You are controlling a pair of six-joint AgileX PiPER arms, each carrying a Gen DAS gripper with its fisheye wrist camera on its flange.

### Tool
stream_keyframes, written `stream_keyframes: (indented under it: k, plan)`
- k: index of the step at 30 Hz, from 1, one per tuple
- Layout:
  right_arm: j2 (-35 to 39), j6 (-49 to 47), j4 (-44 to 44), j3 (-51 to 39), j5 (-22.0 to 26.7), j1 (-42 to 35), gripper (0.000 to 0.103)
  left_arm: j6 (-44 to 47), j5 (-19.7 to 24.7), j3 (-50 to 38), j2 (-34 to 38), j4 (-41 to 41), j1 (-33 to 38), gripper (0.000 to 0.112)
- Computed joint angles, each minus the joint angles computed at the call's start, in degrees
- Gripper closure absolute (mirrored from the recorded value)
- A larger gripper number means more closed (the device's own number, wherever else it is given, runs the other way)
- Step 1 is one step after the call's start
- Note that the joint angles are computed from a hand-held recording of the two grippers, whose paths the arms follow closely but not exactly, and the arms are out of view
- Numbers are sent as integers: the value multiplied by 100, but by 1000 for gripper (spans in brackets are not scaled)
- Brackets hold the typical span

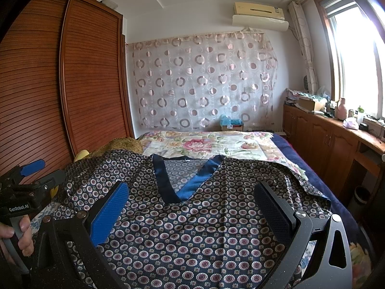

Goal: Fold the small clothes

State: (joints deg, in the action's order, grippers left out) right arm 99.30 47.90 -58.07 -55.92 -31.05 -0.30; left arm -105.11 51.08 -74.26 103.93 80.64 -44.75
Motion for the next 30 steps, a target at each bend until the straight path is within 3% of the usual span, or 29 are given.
stream_keyframes:
  k: [4,19,30]
  plan:
    - [7,18,-21,-8,-7,-5,0,229,85,-164,-12,-189,-79,9]
    - [128,245,-434,-135,10,32,0,-82,-422,363,14,-146,380,9]
    - [398,1484,-1942,-629,-200,-32,0,-222,-679,840,-201,-123,741,9]
